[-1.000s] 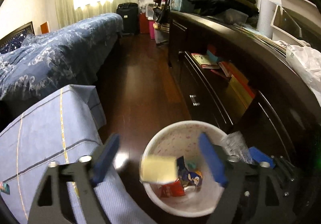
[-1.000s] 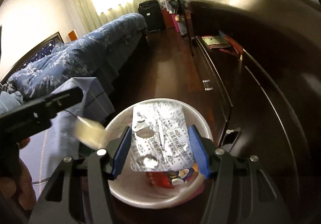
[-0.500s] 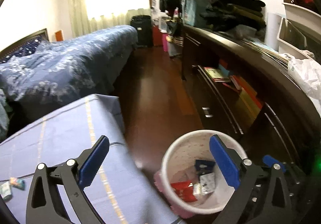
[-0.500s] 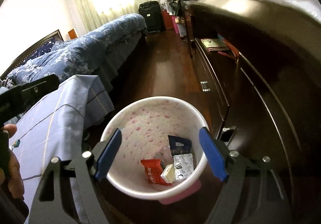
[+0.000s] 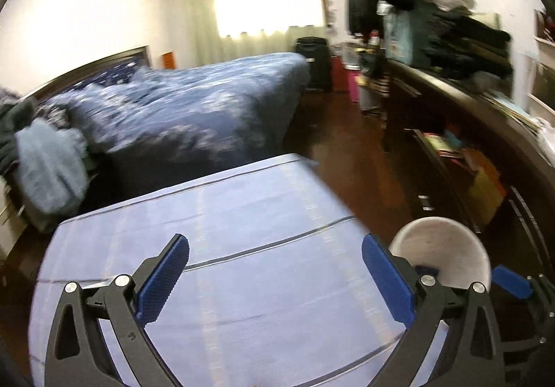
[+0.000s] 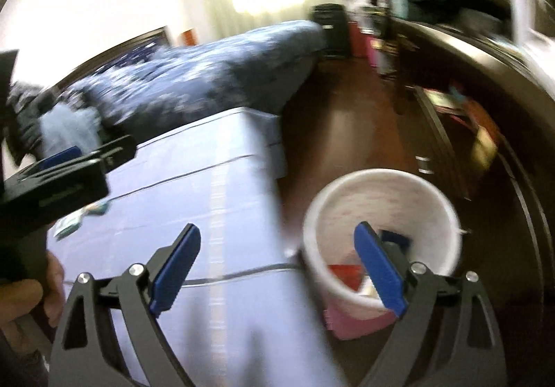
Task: Collect trash
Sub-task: 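Move both open tools back over the table, then grasp the green-and-white wet-wipes packet with the left tool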
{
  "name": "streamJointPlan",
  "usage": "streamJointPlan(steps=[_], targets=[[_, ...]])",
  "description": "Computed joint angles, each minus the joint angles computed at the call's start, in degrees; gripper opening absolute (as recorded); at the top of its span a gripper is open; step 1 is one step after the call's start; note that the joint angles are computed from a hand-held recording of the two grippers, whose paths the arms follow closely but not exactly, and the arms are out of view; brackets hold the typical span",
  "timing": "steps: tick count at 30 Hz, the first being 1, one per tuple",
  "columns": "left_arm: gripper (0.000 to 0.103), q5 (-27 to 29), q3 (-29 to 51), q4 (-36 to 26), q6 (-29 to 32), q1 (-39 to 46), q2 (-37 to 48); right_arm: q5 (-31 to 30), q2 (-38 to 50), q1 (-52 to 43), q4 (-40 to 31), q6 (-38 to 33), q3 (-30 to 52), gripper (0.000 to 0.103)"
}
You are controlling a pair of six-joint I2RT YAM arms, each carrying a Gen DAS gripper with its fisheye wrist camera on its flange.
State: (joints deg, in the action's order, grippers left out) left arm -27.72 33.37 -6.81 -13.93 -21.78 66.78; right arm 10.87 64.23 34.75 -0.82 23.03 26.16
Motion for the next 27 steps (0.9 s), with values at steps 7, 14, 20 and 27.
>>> streamJointPlan(steps=[7,14,20,27], targets=[[0.099,15.9,-7.4,-2.8,8.9,29.9,-10.9,8.7,13.3,18.8,-1.7,1.5,12.1,0.091],[0.099,28.0,-6.2,1.7,16.3,52.1,0.8,10.2,23.9,25.8,-3.7,1.1,23.0,0.091],[0.099,33.5,-2.3,3.9,17.7,58.7,13.5,10.8,30.5,28.2,-5.9,-0.7,31.0,0.091],[0.099,31.2,-1.1,6.6,18.8,57.6,18.5,9.2,38.0,27.3,-8.9,-2.9,40.2,0.091]])
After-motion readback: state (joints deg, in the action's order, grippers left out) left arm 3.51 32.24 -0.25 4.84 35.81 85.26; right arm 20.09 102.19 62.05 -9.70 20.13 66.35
